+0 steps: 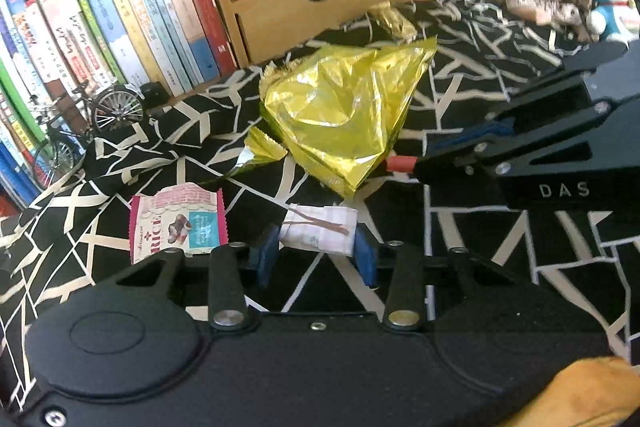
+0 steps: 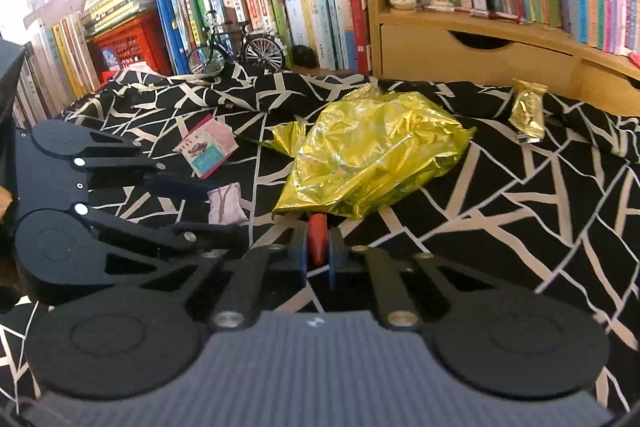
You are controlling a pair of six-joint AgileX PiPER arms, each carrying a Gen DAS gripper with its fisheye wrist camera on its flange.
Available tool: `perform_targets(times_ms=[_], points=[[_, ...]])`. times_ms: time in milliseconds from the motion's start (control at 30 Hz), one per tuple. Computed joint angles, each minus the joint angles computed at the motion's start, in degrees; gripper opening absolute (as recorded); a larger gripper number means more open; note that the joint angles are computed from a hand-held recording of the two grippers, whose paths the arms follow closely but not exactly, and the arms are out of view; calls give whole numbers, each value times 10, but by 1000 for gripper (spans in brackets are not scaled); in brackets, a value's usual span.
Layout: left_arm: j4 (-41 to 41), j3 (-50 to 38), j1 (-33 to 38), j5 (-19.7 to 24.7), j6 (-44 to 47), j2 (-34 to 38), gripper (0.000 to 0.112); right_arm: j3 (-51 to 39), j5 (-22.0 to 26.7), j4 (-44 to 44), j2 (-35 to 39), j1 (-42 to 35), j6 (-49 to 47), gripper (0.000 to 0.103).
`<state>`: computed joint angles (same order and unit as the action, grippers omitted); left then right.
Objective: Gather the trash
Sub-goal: 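Lift the white packet and red item and carry both to the trash bin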
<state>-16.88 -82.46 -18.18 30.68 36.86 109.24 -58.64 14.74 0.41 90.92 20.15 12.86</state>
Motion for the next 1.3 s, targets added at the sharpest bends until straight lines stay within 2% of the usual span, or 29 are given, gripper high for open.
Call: perform_targets(times_ms=[167, 233, 333, 467, 567, 767, 867, 1067, 1233, 1300], points=[[-10, 43, -5, -13, -5, -44, 38, 23, 10, -58, -37, 12, 67, 13], [1, 51, -11, -11, -3, -56, 38, 20, 39, -63, -52, 16, 80, 13], [0, 70, -16, -22, -10, -79, 38, 41, 47, -68, -97, 19, 106, 13], [-14, 94, -16, -24, -27, -116, 38, 57, 73, -151, -152, 38, 198, 13], [31, 116, -29, -30, -81, -149, 38, 63, 103, -218, -184, 61, 267, 13], [63, 161, -38, -24, -130, -221, 38, 72, 157, -313, -231, 124, 382, 13], [91, 188, -37, -7, -172, -267, 38, 78, 205, -380, -250, 186, 476, 13], [70, 269, -1, 28, -144, -386, 38, 76, 332, -486, -278, 357, 661, 13], [26, 321, 69, 82, -69, -490, 38, 50, 447, -548, -274, 500, 742, 13], [-7, 336, 118, 113, -29, -538, 38, 40, 482, -563, -268, 543, 767, 13]])
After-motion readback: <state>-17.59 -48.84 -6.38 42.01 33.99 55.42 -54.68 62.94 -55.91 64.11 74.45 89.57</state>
